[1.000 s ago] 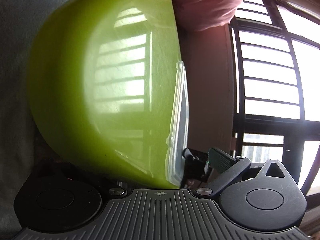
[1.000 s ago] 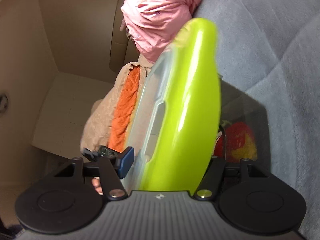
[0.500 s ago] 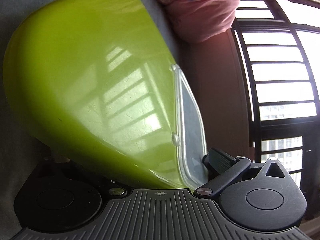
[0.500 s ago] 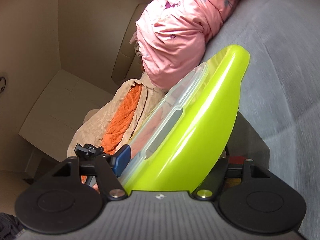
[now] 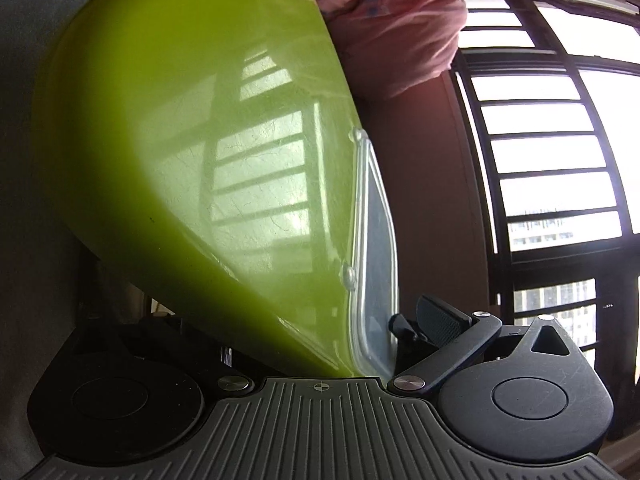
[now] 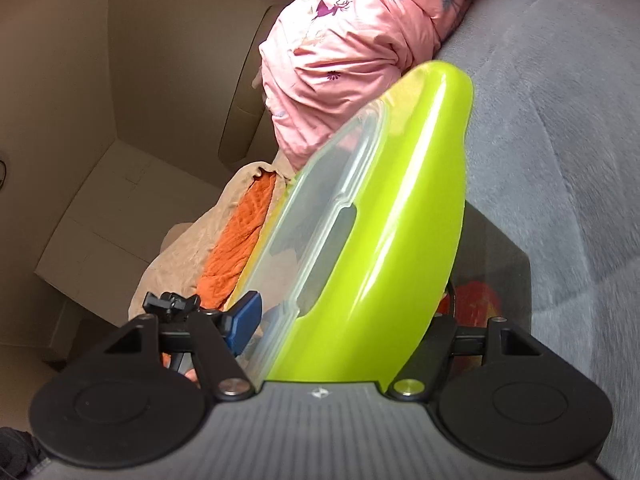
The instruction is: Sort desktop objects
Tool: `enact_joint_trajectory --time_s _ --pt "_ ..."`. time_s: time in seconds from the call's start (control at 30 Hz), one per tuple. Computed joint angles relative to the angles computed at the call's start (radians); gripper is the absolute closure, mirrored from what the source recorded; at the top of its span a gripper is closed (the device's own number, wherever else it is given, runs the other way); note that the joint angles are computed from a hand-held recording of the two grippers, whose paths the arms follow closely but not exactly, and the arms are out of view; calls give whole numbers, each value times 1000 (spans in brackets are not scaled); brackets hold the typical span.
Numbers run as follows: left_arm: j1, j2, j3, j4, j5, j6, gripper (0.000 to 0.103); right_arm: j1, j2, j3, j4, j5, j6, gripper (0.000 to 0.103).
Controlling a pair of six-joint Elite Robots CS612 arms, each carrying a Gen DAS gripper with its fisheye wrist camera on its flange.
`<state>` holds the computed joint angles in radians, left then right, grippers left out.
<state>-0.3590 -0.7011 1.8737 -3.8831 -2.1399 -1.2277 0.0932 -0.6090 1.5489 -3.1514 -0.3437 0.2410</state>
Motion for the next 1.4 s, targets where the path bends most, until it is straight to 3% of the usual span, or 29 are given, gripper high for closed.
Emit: enact_joint_trajectory --time_s 0.13,0.27,0.37,0.47,0.57,0.67,0.8,0.83,0.93,0.97,1.0,1.07,1.17,1.3,1.4 --pt "-6 3 20 -42 -4 -37 0 -8 -31 47 49 -16 -26 32" --pt "-3 -20 64 -12 -13 -45 0 -17 -48 76 7 -46 54 27" --pt "10 -38 97 -10 -37 -40 0 -28 -49 113 -179 -61 251 17" --pt "30 -54 128 4 -50 -31 0 -43 -34 151 -403 -81 446 17" --pt "52 -43 144 -64 -11 -154 0 -55 -1 150 -568 -101 636 18" --pt "63 -6 143 -198 90 -317 0 -52 21 122 -616 -113 681 28" --pt "61 48 95 -297 180 -493 0 -42 23 113 -552 -117 616 28" --pt "60 48 82 -274 183 -504 0 -40 22 113 -526 -117 597 29" --pt "40 22 72 -187 236 -451 2 -38 40 88 -574 -113 690 29" --pt "36 15 67 -173 239 -424 11 -40 48 81 -605 -115 734 29" --pt "33 -6 74 -128 242 -382 41 -41 54 76 -636 -123 776 29" --pt "26 -48 87 -36 252 -299 68 -46 62 72 -683 -133 836 29" --pt "13 -94 107 41 272 -221 68 -49 70 64 -710 -125 874 39" --pt "-5 -92 143 -79 240 -228 78 -48 41 98 -697 -163 739 47" --pt "-31 -89 182 -196 246 -224 78 -51 28 115 -770 -174 728 56"
